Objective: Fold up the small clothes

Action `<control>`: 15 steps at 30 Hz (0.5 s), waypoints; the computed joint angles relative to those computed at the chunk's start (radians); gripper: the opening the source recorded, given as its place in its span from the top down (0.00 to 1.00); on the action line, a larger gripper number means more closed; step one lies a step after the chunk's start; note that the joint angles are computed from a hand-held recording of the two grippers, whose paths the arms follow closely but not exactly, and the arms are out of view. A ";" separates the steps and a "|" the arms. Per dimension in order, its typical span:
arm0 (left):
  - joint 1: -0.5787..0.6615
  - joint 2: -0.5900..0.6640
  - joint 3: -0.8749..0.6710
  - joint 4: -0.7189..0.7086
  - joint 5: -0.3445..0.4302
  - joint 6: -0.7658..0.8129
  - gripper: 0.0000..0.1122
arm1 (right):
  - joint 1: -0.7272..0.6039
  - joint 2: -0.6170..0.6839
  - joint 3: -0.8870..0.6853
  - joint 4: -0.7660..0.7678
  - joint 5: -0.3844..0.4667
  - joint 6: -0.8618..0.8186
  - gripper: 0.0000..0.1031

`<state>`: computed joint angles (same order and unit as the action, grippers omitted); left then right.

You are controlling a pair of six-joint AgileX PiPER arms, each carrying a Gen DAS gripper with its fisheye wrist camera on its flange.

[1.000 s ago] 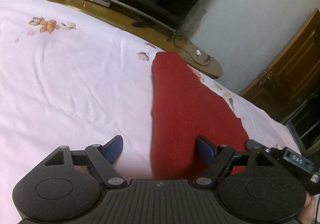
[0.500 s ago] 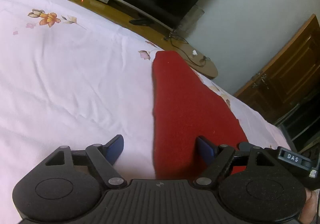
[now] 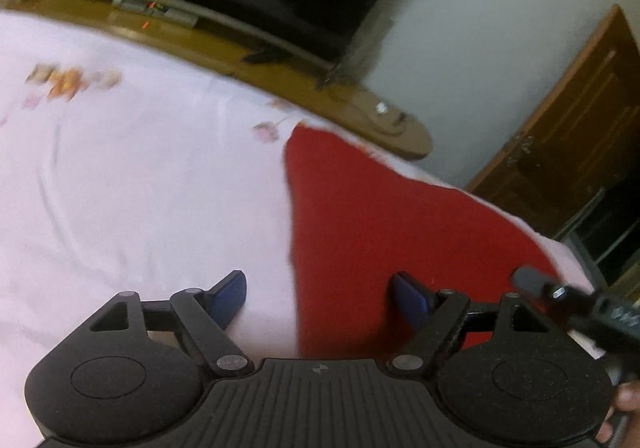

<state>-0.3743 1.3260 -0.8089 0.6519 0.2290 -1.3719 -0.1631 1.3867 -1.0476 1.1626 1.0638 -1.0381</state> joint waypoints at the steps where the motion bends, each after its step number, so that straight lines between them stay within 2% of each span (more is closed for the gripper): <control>1: -0.016 0.004 -0.014 0.027 0.005 -0.021 0.29 | -0.021 -0.025 -0.008 0.018 0.018 -0.031 0.84; 3: -0.051 0.027 -0.052 0.053 0.032 -0.020 0.29 | -0.056 -0.059 -0.030 0.035 0.043 -0.067 0.84; 7: -0.087 0.114 -0.127 -0.067 0.098 0.124 0.29 | -0.139 -0.043 -0.018 -0.018 0.047 -0.024 0.84; 9: -0.073 0.134 -0.112 -0.128 0.047 0.155 0.29 | -0.131 0.033 0.010 -0.092 -0.019 0.036 0.84; 10: -0.071 0.135 -0.103 -0.107 0.034 0.118 0.29 | -0.145 0.076 0.027 -0.090 -0.019 0.039 0.84; 12: -0.073 0.130 -0.099 -0.081 0.034 0.097 0.29 | -0.197 0.104 0.041 -0.028 0.038 0.037 0.84; 15: -0.073 0.124 -0.087 -0.071 0.023 0.087 0.29 | -0.183 0.083 0.051 -0.026 0.022 0.036 0.83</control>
<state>-0.4470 1.4502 -0.8960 0.5805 0.2519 -1.2845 -0.3456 1.4698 -0.9965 1.1367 1.0857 -1.0024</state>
